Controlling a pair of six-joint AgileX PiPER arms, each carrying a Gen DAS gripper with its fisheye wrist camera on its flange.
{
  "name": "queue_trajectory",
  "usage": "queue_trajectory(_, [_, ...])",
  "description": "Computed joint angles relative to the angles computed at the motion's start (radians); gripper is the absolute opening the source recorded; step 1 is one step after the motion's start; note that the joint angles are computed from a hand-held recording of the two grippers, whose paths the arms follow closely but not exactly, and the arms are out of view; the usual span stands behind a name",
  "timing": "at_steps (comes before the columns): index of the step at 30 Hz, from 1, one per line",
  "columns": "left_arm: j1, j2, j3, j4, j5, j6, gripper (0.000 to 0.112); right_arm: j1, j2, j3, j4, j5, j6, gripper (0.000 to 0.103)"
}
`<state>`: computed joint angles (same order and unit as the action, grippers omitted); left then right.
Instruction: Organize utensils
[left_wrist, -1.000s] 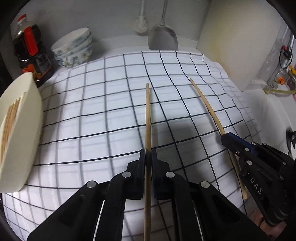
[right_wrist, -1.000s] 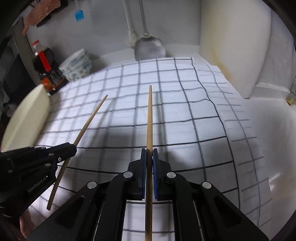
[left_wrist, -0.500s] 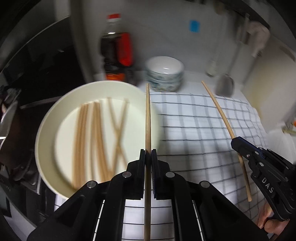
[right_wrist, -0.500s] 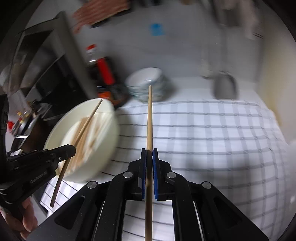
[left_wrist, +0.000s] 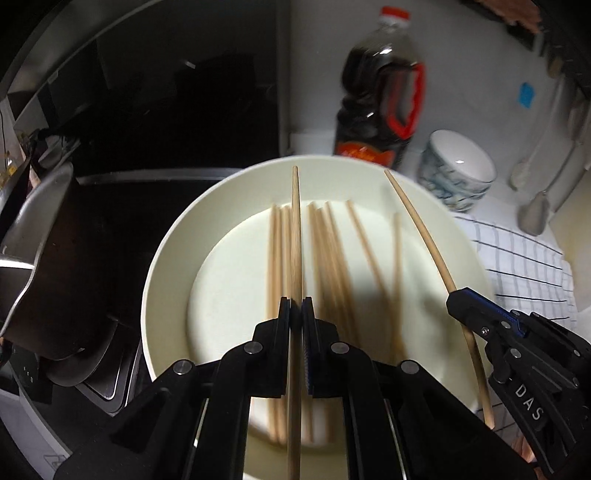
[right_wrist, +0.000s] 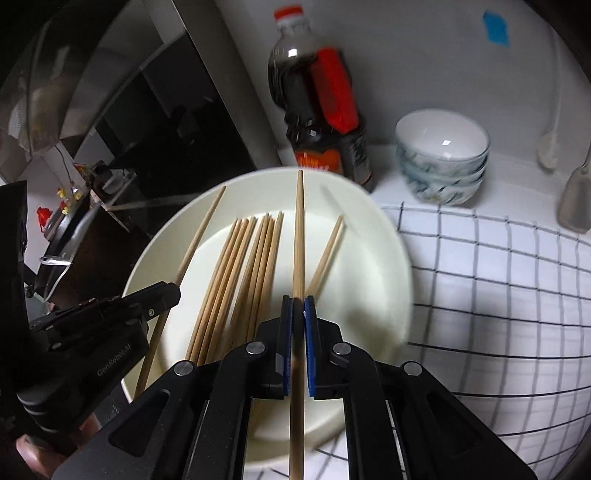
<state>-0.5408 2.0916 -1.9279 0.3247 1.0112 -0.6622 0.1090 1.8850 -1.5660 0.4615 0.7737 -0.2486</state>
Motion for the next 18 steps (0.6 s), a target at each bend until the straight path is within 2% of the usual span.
queue_trajectory(5, [0.026,0.011,0.012,-0.037,-0.020,0.032,0.008,0.039,0.046,-0.050,-0.065,0.007,0.070,0.006])
queue_trajectory(7, [0.032,0.012,0.012,-0.036,-0.017,0.032,0.016,0.050,0.045,-0.061,-0.097,0.005,0.097,0.008])
queue_trajectory(8, [0.035,0.006,0.020,-0.033,-0.019,0.029,0.031,0.050,0.038,-0.057,-0.111,0.001,0.107,0.015])
queue_trajectory(9, [0.034,-0.003,0.031,-0.021,-0.020,0.017,0.054,0.051,0.031,-0.052,-0.122,-0.005,0.116,0.022])
queue_trajectory(10, [0.030,-0.014,0.044,0.004,-0.021,-0.007,0.065,0.051,0.019,-0.043,-0.134,-0.013,0.128,0.024])
queue_trajectory(11, [0.024,-0.032,0.069,0.037,-0.031,-0.035,0.071,0.048,0.007,-0.033,-0.140,-0.015,0.132,0.025])
queue_trajectory(14, [0.020,-0.051,0.076,0.053,0.002,-0.040,0.072,0.040,-0.024,0.000,-0.155,-0.021,0.142,0.027])
queue_trajectory(18, [0.026,-0.102,0.127,0.035,-0.004,-0.051,0.078,0.037,-0.070,0.039,-0.187,-0.021,0.170,0.035])
